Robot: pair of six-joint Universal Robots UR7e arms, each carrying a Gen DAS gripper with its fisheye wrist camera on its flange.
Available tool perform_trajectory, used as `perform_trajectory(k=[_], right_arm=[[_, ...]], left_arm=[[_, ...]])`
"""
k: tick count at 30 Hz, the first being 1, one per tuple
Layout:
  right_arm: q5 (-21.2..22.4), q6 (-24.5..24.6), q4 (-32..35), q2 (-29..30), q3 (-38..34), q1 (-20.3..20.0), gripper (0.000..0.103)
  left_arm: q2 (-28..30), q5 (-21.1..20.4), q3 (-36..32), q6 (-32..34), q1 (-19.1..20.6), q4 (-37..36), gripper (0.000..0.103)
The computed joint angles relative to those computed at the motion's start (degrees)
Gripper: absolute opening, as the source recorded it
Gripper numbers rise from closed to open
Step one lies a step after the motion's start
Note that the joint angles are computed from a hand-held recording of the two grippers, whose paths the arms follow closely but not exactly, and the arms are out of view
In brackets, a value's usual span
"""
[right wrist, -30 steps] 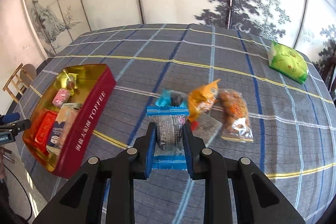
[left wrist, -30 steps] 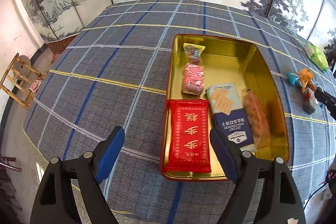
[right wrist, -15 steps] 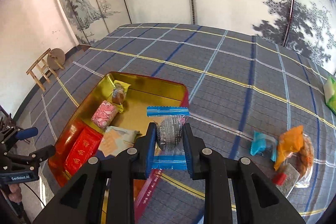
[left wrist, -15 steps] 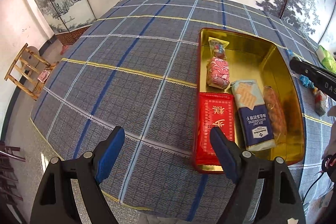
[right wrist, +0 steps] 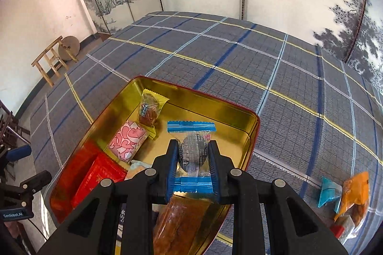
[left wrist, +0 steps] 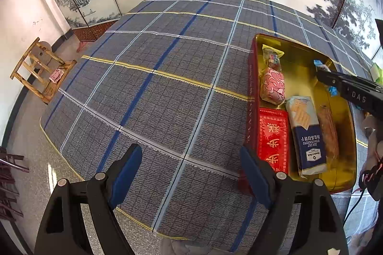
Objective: Organize snacks
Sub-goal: 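Carry the blue-sealed bag into the tin and open the right tool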
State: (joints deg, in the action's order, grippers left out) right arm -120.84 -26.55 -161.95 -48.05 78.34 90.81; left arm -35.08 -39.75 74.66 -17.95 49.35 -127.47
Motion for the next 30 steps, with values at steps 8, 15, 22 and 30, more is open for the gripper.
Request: perform_trajectory(k=[8,15,22,30], right_arm=[[-0.5,1.5,2.6,1.5,-1.8,-0.2,0.027],[1.2,2.2,1.0,0.2,-0.5,-0.3,0.028],[5.4,3.7,-2.8,-4.2,5.0,-0.3,0.039],[5.2,4.4,-9.4,-11.3,13.7,-0.8,0.049]], left_arm=[[-0.1,-0.4,-0.2,-0.9,0.4,0.8,0.081],[0.0,-0.5,-0.1,-0.6,0.3,0.8,0.081],[0.1,-0.9,0.4,1.0,-0.5,-0.7,0.081],[1.1,-1.9,0.1,2.6,-1.5,-1.4,0.081]])
